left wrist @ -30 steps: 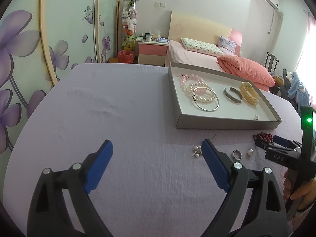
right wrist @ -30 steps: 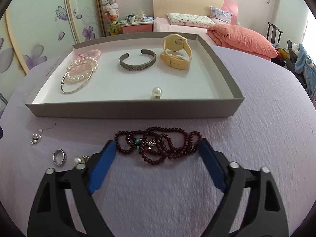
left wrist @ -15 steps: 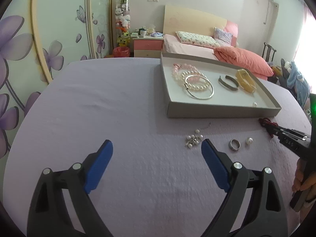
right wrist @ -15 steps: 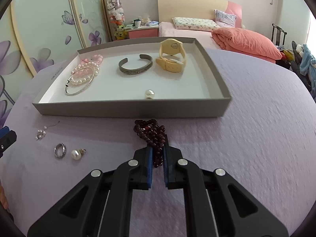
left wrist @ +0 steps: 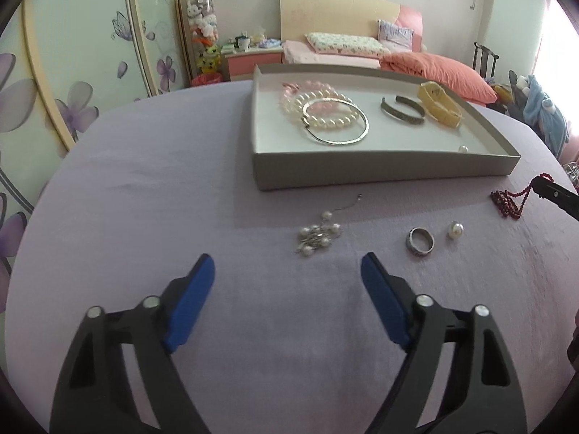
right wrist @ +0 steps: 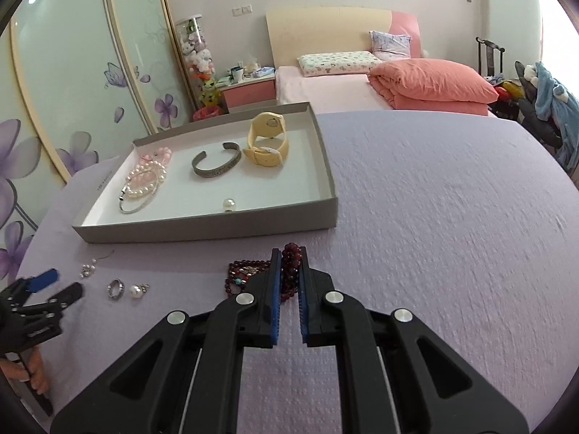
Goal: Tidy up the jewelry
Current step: 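Grasp the pearl drop earring with the left tool while the right tool lifts the necklace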
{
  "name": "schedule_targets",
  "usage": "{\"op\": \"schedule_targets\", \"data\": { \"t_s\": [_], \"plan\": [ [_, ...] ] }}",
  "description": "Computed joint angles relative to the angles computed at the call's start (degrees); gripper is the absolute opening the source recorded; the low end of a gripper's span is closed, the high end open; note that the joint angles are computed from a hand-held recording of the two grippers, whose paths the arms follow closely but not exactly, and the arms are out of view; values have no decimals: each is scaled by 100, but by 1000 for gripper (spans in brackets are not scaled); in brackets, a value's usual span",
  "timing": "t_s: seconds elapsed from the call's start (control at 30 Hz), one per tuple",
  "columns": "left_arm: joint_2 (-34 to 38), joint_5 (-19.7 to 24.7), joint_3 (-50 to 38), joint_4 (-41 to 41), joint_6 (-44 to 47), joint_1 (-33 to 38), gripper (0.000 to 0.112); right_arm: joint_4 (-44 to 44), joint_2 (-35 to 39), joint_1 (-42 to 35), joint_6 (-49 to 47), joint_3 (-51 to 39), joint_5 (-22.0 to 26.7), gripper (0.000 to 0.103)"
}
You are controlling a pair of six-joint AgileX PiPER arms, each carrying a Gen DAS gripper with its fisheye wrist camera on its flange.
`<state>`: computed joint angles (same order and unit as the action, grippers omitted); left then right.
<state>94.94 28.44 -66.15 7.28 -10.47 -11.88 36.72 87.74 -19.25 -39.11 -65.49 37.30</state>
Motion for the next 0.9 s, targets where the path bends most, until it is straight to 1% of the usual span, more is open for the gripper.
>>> {"op": "schedule_targets", "data": {
  "t_s": [0.03, 0.1, 0.13, 0.27, 0.33, 0.4, 0.47, 0.53, 0.6, 0.67, 0.73, 0.9],
  "plan": [
    [110, 72, -117, 17, -54, -41, 75, 56, 10, -13, -48, -10, 34, 9],
    [237, 180, -282, 320, -390, -154, 70, 128, 35, 1, -96, -34, 64, 9],
    [297, 193, -364, 257, -355, -169, 69, 153, 43, 8, -108, -43, 80, 9],
    [448, 230, -555, 463, -629, -289, 61, 319, 105, -34, -237, -93, 193, 9],
    [472, 217, -587, 534, -728, -351, 52, 369, 124, -55, -252, -110, 250, 9],
    [476, 185, -602, 508, -670, -421, 29, 422, 149, -98, -288, -123, 305, 9],
    [468, 179, -606, 461, -599, -473, 13, 455, 137, -128, -317, -97, 330, 9],
    [474, 190, -629, 394, -527, -475, 11, 512, 128, -181, -380, -98, 382, 9],
    [437, 146, -591, 82, -241, -390, 9, 574, 94, -217, -436, -89, 421, 9],
    [344, 105, -497, -385, 175, -243, 9, 655, 49, -279, -535, -93, 464, 9],
    [214, 34, -392, -644, 452, -154, 9, 716, -29, -313, -582, -59, 484, 9],
    [-138, 31, -304, -1047, 865, -36, 8, 894, -190, -374, -666, -135, 566, 9]
  ]
}}
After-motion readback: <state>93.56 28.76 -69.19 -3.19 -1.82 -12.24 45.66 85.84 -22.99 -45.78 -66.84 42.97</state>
